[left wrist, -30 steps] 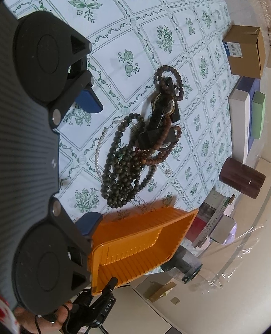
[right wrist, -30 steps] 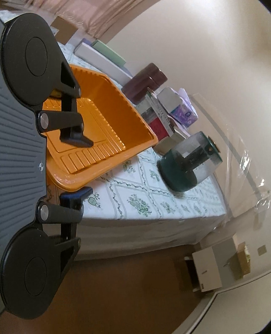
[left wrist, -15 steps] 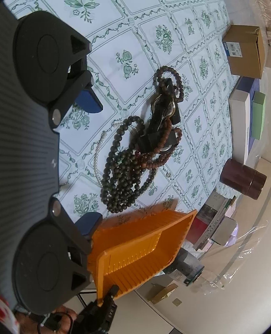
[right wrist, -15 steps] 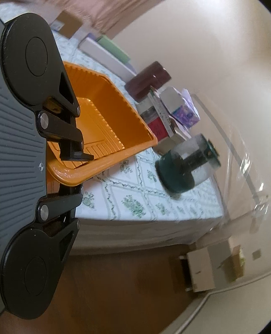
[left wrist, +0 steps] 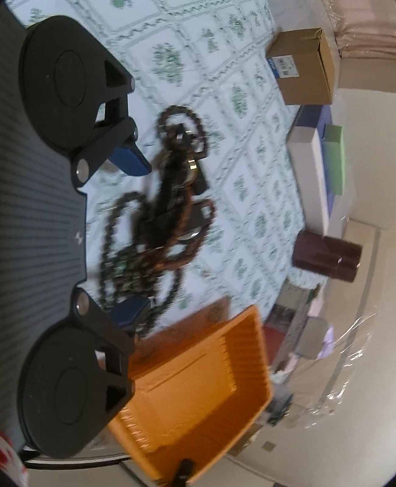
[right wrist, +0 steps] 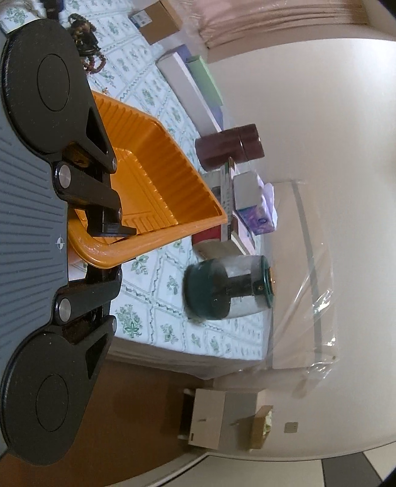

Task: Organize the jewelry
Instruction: 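Drop a dark bead necklace into the tray with left gripper while right holds tray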

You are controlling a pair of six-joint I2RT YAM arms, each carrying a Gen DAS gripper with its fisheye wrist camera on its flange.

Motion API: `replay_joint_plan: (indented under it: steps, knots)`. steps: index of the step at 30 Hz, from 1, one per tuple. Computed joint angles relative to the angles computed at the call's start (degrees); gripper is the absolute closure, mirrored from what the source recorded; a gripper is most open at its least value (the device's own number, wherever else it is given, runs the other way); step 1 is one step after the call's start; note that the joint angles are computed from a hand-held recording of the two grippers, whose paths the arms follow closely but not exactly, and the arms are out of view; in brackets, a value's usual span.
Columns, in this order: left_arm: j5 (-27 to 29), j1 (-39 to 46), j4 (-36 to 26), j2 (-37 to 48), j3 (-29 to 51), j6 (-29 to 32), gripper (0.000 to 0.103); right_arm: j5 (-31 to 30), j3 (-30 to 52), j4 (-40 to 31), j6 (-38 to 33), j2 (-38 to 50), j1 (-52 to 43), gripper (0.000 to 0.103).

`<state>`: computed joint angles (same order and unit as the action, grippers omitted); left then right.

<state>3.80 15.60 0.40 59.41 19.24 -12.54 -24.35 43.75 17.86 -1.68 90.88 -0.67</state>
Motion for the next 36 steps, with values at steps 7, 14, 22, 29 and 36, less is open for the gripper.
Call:
replay_joint_plan:
  steps: [7,14,22,29,36]
  knots:
    - [-1.0,0.3,4.8,8.9,4.1,0.8,0.063,0.8,0.0,-0.2,0.0,0.1,0.5,0.095]
    - [0.1,1.4,3.5,8.9,5.0,0.3,0.086,1.0,-0.1,-0.2,0.0,0.0,0.7,0.095]
    - [4.9,4.7,-5.0,5.0,9.8,6.1,0.097,0.2,-0.5,-0.6,-1.3,-0.9,1.1,0.095]
    - [10.0,5.1,-12.2,4.5,19.5,8.7,0.097,-0.2,-0.3,-0.9,-2.2,-1.5,1.5,0.095]
    - [12.8,0.6,-14.7,4.4,26.8,7.1,0.097,-1.1,-0.2,-1.5,-2.4,-2.2,1.6,0.095]
